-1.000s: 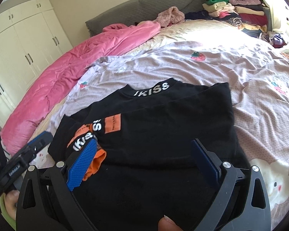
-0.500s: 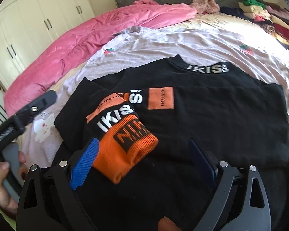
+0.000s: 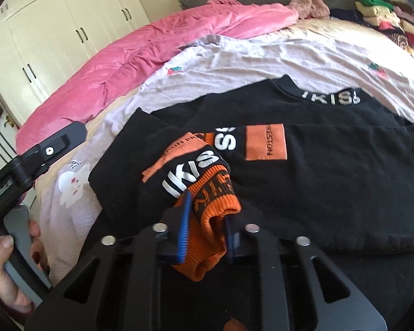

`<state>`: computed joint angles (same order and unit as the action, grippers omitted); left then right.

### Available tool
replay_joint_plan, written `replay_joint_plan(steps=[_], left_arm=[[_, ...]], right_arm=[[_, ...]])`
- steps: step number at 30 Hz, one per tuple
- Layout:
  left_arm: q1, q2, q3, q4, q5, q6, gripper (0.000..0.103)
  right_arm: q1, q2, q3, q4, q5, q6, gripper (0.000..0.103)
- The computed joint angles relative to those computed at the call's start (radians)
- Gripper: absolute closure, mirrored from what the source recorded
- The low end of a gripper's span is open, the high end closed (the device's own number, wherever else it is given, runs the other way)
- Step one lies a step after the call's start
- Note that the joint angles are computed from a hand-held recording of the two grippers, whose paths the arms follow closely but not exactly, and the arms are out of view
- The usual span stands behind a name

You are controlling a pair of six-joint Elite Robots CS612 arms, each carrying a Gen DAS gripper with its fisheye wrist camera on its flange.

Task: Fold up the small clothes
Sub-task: 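Grasp the folded orange cuff with the right tool and lift it, then lower the cuff onto the sweatshirt body and open the right tool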

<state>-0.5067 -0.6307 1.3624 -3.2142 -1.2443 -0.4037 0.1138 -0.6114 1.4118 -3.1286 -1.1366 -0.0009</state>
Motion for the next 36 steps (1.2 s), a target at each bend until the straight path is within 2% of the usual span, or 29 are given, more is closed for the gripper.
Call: replay_joint_plan(steps=[2,5,9,15,19,23,29,36], left_arm=[[0.003,0.000,0.002,-0.002,0.002,-0.013,0.014],[0.006,-0.001,0.004,-0.008,0.004,-0.025,0.014],[0.011,-0.001,0.006,-0.008,-0.007,-0.037,0.014],[0.012,0.000,0.006,-0.008,-0.011,-0.038,0.014],[0.012,-0.001,0.006,-0.004,-0.014,-0.038,0.014],[0.012,0.001,0.003,-0.001,-0.015,-0.028,0.014],[0.007,0.006,-0.011,0.031,-0.019,-0.004,0.014],[-0.002,0.020,-0.079,0.120,-0.117,0.024,0.014]], right_arm=[[-0.001,-0.002,0.002,-0.019,0.007,-0.004,0.095],[-0.010,-0.006,0.007,-0.065,0.042,-0.005,0.097],[-0.021,-0.021,0.022,-0.142,0.041,-0.014,0.097],[-0.052,-0.048,0.048,-0.262,-0.021,0.031,0.098],[-0.077,-0.061,0.068,-0.314,-0.105,0.056,0.098],[-0.102,-0.063,0.080,-0.324,-0.163,0.084,0.098],[-0.126,-0.056,0.086,-0.305,-0.179,0.125,0.098],[-0.132,-0.048,0.084,-0.284,-0.180,0.136,0.098]])
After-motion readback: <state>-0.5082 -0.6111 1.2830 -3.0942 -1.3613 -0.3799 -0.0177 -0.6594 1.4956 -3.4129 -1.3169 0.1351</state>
